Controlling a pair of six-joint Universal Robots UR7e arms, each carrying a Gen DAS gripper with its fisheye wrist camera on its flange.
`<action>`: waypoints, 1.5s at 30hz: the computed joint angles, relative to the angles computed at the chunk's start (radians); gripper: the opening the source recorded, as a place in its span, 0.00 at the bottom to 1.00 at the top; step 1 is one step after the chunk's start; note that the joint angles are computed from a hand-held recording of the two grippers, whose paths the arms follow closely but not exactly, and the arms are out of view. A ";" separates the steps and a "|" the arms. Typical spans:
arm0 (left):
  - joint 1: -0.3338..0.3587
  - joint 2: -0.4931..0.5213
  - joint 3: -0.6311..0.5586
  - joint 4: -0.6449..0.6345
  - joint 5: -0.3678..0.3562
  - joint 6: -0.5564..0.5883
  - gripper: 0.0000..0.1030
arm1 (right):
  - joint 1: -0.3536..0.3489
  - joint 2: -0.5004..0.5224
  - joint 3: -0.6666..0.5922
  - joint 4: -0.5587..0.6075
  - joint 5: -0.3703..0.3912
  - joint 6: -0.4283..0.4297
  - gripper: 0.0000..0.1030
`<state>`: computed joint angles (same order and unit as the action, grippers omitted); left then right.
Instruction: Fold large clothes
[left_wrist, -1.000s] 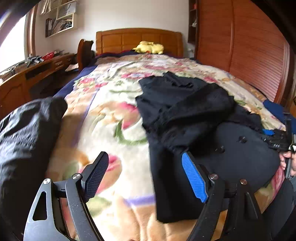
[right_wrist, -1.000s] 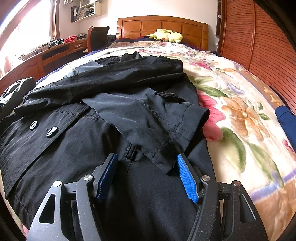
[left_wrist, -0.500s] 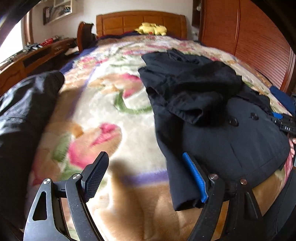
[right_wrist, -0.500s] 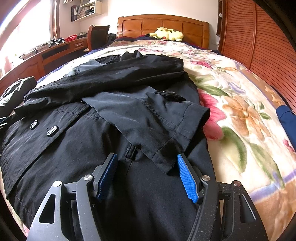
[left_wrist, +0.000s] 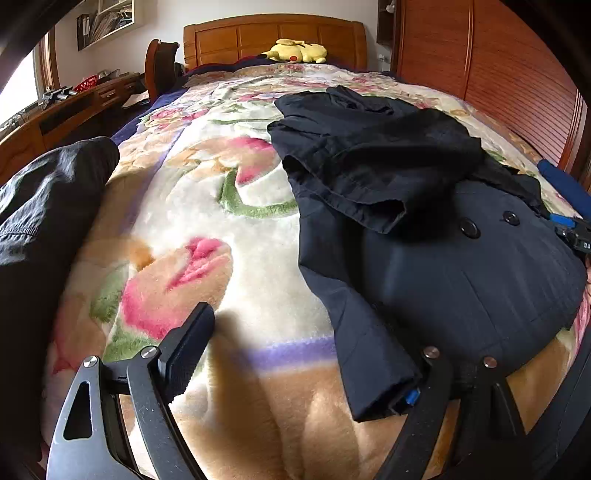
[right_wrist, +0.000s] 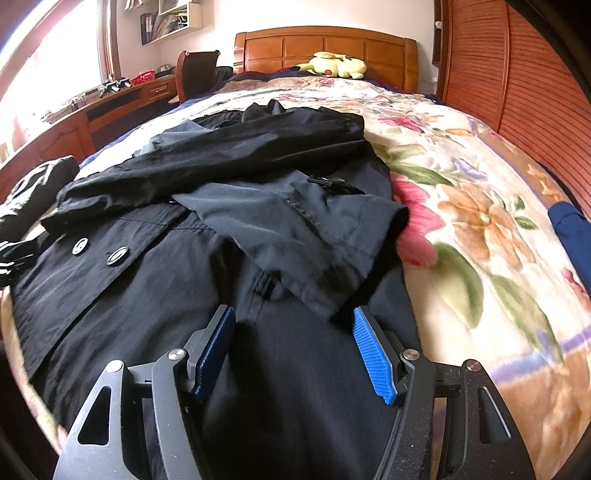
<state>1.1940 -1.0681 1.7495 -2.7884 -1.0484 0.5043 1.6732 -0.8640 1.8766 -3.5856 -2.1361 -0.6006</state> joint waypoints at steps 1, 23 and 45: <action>0.002 -0.001 -0.002 0.004 -0.005 -0.002 0.82 | 0.001 -0.009 0.015 -0.014 -0.006 -0.004 0.66; -0.010 -0.045 0.054 -0.025 -0.069 0.041 0.41 | -0.009 -0.131 0.160 0.002 -0.028 0.040 0.52; -0.088 -0.193 0.182 -0.147 -0.169 0.068 0.05 | 0.034 -0.237 0.303 -0.161 0.131 -0.038 0.07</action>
<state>1.1059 -1.2607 1.9320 -2.9356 -1.2179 0.5722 1.7070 -1.1014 2.1791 -3.7468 -2.0055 -0.6386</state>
